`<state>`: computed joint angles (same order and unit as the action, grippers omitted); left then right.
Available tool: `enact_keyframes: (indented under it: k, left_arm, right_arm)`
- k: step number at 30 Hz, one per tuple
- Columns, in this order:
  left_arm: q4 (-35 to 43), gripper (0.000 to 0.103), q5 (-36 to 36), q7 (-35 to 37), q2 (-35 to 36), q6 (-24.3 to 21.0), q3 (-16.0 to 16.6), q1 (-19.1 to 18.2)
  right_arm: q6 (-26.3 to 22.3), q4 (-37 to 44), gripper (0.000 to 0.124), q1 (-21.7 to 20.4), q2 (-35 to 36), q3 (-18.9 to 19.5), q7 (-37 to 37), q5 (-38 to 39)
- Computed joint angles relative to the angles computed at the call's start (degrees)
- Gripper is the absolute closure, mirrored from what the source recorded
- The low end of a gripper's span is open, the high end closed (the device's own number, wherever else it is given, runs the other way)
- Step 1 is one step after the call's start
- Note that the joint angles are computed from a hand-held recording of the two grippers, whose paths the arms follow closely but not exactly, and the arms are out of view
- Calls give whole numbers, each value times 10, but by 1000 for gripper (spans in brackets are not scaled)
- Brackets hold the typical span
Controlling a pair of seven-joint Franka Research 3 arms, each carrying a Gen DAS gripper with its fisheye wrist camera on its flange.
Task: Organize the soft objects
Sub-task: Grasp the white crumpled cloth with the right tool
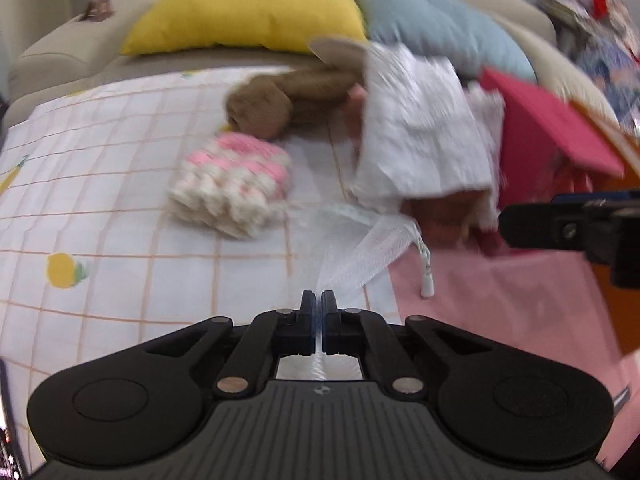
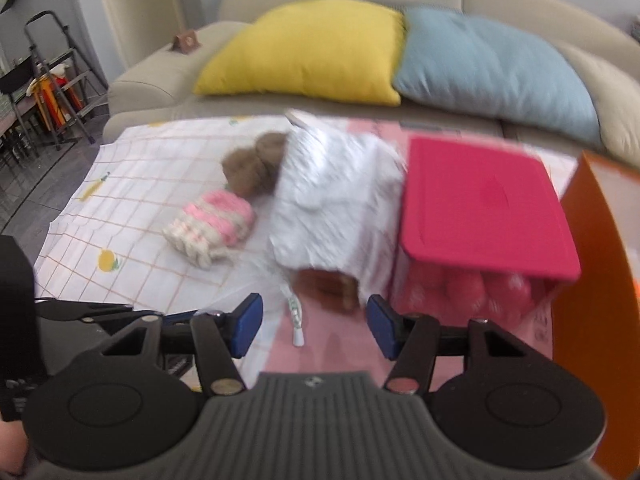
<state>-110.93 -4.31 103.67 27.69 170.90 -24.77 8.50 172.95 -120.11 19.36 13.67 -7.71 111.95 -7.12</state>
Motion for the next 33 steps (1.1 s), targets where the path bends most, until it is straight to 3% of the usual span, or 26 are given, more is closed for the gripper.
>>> enact_keyframes:
  k: [3,5,7,10,12,16,17,19,25,27,33]
  left_arm:
    - [-4,101,-6,-36,-19,3,15,-10]
    - [-4,101,-23,-33,-24,8,-2,9]
    - [-4,101,-15,-43,-30,13,13,-3]
    - [0,101,-3,-53,-35,15,25,-12]
    - [-4,101,-7,-50,-39,18,16,-2]
    - [-14,101,-25,-40,-49,19,-4,18]
    - [-17,101,-32,-36,-51,18,-11,24]
    - [-19,101,-47,-26,-52,19,-24,36]
    - [-26,101,-86,-10,-64,24,-45,55]
    - [-28,101,-96,-5,-70,26,-47,56]
    - [-47,101,-181,49,-100,21,-96,97]
  right_arm:
    - [-14,43,67,67,31,-76,75,-101]
    - [-23,75,69,69,56,-80,89,-119]
    - [-35,109,73,68,81,-82,96,-126]
    - [-51,154,75,98,116,-121,140,-163]
    - [-78,185,77,112,139,-139,166,-190]
    - [-100,217,99,56,156,-83,128,-162]
    - [-98,218,101,50,156,-78,120,-159]
    - [-88,210,118,47,150,-77,110,-159]
    - [-43,160,123,32,103,-67,84,-136]
    - [-24,138,123,48,83,-87,96,-148]
    - [25,68,123,14,4,-53,59,-97]
